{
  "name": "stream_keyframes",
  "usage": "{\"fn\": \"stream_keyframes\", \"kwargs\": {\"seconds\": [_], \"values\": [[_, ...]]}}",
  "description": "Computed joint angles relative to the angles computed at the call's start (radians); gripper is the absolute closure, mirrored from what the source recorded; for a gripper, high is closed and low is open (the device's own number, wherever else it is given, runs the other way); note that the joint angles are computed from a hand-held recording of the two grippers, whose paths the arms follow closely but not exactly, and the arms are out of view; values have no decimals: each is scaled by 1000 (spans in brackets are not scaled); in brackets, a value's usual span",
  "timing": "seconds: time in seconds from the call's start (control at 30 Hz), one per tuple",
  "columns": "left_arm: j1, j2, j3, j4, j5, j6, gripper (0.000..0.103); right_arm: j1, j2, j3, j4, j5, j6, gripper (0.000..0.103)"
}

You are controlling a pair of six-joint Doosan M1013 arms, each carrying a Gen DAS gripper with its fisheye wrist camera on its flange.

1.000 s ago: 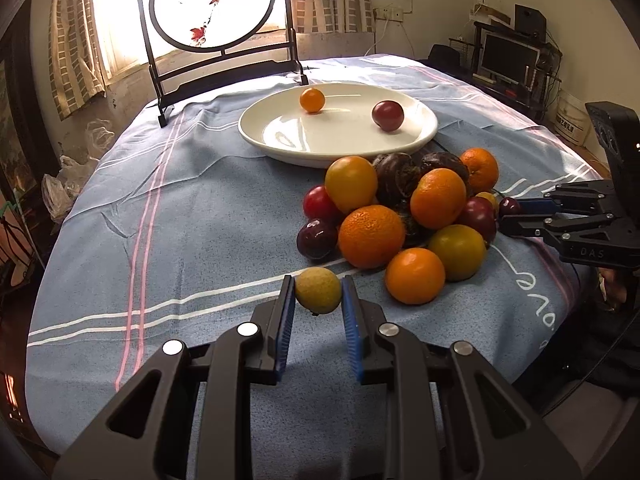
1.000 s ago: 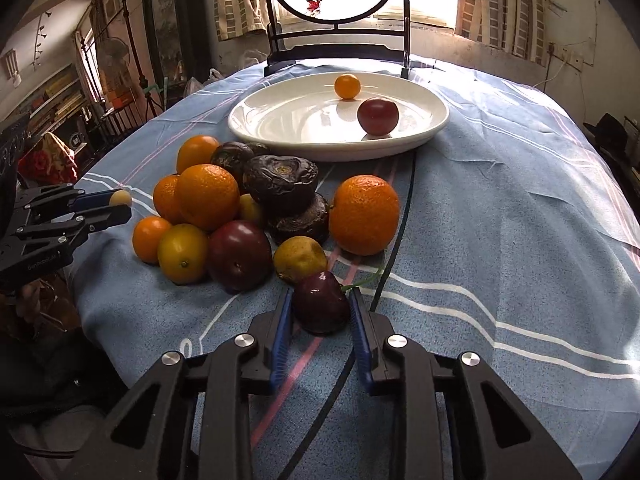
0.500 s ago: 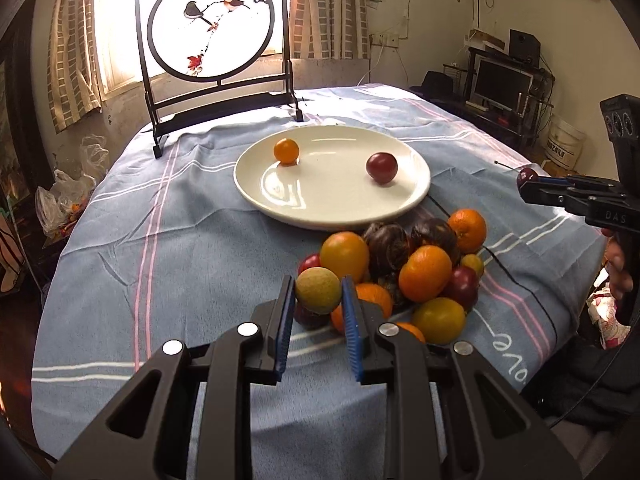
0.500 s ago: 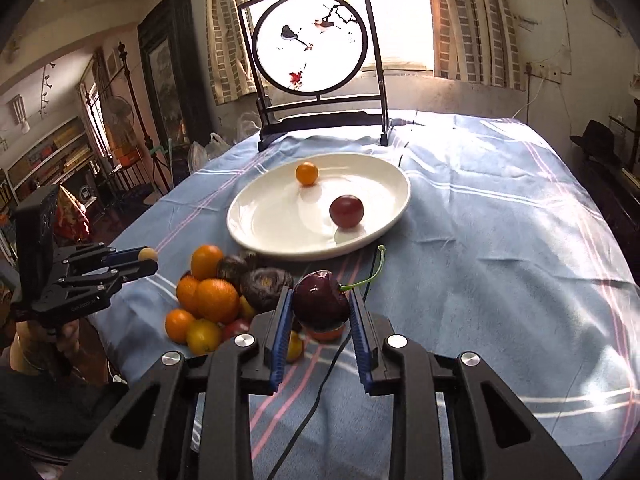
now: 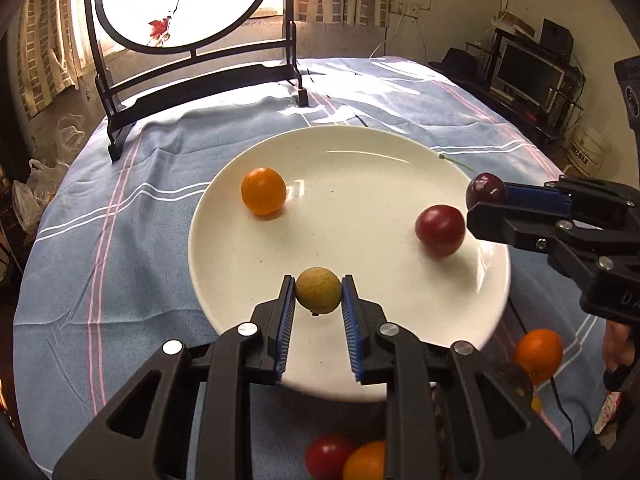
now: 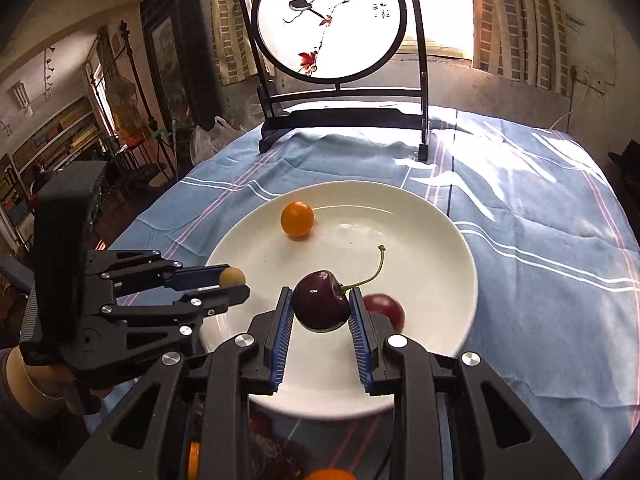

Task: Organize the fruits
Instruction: 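Release the cherry on the plate with the right tool while the left tool drops the yellow fruit, then grasp a large orange with the right tool while the left tool grasps a small orange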

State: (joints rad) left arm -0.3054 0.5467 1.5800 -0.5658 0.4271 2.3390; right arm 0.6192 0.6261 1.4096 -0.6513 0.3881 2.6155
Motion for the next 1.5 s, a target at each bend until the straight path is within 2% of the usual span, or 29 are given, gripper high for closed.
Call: {"fn": "stream_keyframes", "kwargs": {"seconds": [0.03, 0.07, 0.1, 0.13, 0.17, 0.33, 0.53, 0.63, 0.7, 0.83, 0.9, 1.0, 1.07, 1.1, 1.17, 1.27, 1.4, 1.5], "values": [[0, 9, -14, 25, 15, -28, 79, -2, 10, -15, 16, 8, -24, 63], [-1, 10, -15, 45, 8, -50, 67, -1, 18, -27, -6, 23, -4, 53], [-1, 6, -8, 59, -13, -69, 44, 1, 20, -29, -62, 31, 55, 53], [2, -4, 7, 36, -40, -53, 35, 3, 17, -23, -88, 28, 89, 53], [9, -17, 26, -39, -63, 15, 30, 4, 10, -11, -104, 18, 116, 53], [38, -88, 130, -242, -98, 243, 30, 33, -45, 85, -246, 15, 300, 53], [51, -197, 327, -556, -128, 717, 30, 87, -115, 227, -447, 39, 562, 53], [58, -232, 397, -649, -116, 847, 34, 105, -138, 285, -510, 41, 689, 53], [58, -238, 421, -634, -110, 847, 45, 113, -148, 314, -528, 38, 748, 53], [53, -228, 426, -630, -99, 824, 55, 126, -154, 345, -537, 41, 804, 53], [45, -225, 426, -652, -98, 843, 63, 130, -156, 352, -532, 37, 808, 53], [25, -216, 427, -636, -105, 837, 65, 140, -159, 358, -530, 38, 801, 53], [16, -208, 436, -741, -132, 940, 65, 145, -161, 358, -532, 42, 793, 53], [19, -204, 435, -761, -126, 949, 64, 146, -162, 360, -535, 44, 795, 53], [27, -197, 424, -721, -101, 885, 64, 146, -164, 363, -541, 39, 799, 53], [26, -201, 434, -776, -106, 949, 66, 145, -160, 358, -530, 34, 772, 53], [47, -208, 435, -776, -62, 922, 66, 138, -148, 341, -491, 25, 725, 53], [57, -222, 447, -811, -59, 957, 66, 131, -135, 320, -476, 30, 697, 54]]}}
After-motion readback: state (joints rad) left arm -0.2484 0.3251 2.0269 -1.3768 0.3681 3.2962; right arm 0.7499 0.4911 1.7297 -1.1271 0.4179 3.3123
